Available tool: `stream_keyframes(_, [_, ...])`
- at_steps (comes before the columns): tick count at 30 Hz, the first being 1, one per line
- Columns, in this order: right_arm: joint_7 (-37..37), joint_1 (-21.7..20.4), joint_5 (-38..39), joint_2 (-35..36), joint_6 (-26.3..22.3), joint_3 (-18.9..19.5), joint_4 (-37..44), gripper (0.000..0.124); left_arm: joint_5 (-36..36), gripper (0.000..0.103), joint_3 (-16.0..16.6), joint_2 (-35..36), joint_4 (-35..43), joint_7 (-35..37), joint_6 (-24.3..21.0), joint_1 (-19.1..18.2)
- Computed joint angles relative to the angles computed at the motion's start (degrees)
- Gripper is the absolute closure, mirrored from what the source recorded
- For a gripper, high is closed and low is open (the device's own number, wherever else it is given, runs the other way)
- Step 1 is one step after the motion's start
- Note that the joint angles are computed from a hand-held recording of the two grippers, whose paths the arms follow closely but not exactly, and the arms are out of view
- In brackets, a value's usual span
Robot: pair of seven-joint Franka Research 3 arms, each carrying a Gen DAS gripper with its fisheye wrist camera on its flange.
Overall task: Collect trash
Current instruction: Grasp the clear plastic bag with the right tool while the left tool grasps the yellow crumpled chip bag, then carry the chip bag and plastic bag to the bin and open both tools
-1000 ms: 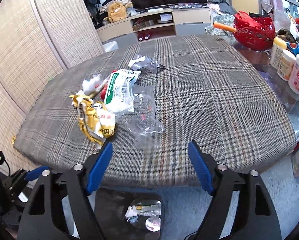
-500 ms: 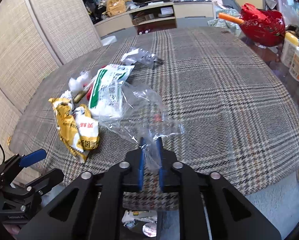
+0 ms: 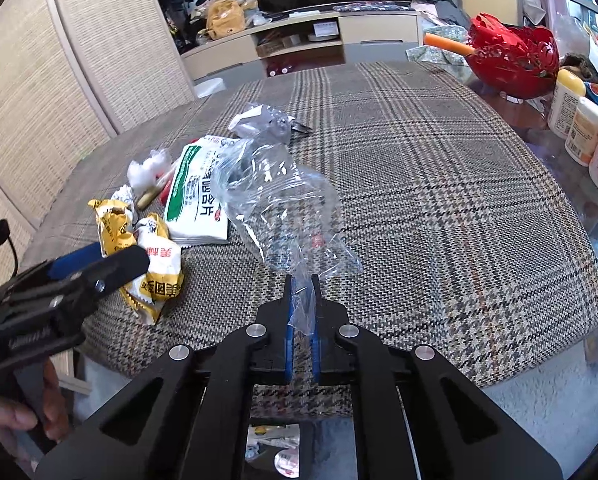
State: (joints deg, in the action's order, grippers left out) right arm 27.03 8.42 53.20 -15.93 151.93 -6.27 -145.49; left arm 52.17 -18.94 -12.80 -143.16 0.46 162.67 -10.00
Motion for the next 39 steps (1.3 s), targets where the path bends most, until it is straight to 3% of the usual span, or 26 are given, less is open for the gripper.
stream_keyframes(1, [0.09, -0.04, -0.1, 0.07, -0.01, 0.03, -0.03, 0.116, 0.65, 0.036, -0.16, 0.26, 0.26, -0.37, -0.23, 0.27])
stream_keyframes(3, [0.09, -0.08, -0.02, 0.23, 0.02, 0.02, 0.03, 0.116, 1.1, 0.059, 0.04, 0.31, 0.25, -0.5, -0.17, 0.31])
stream_keyframes(6, [-0.26, -0.11, 0.27, 0.14, 0.21, -0.07, -0.08, 0.116, 1.11, 0.062, 0.28, -0.54, -0.54, -0.21, 0.41, 0.33])
stream_keyframes(16, [-1.49, -0.35, 1.02, -4.9, -1.3, -1.31, -2.64, 0.116, -3.7, 0.065, -1.66, -8.96, -5.59, 2.54, -1.83, -1.74])
stream_keyframes(26, [-3.15, -0.62, -1.22, -17.6, -4.21, -3.23, -11.19, 0.117, -14.02, 0.065, -5.12, -20.73, -14.28, 4.29, -4.56, -7.69])
stream_keyframes(39, [1.66, -5.79, -11.34, -36.84, -16.23, -5.34, -21.71, 0.117, -24.27, 0.065, -8.9, -30.51, -21.24, 0.82, -11.42, -18.99])
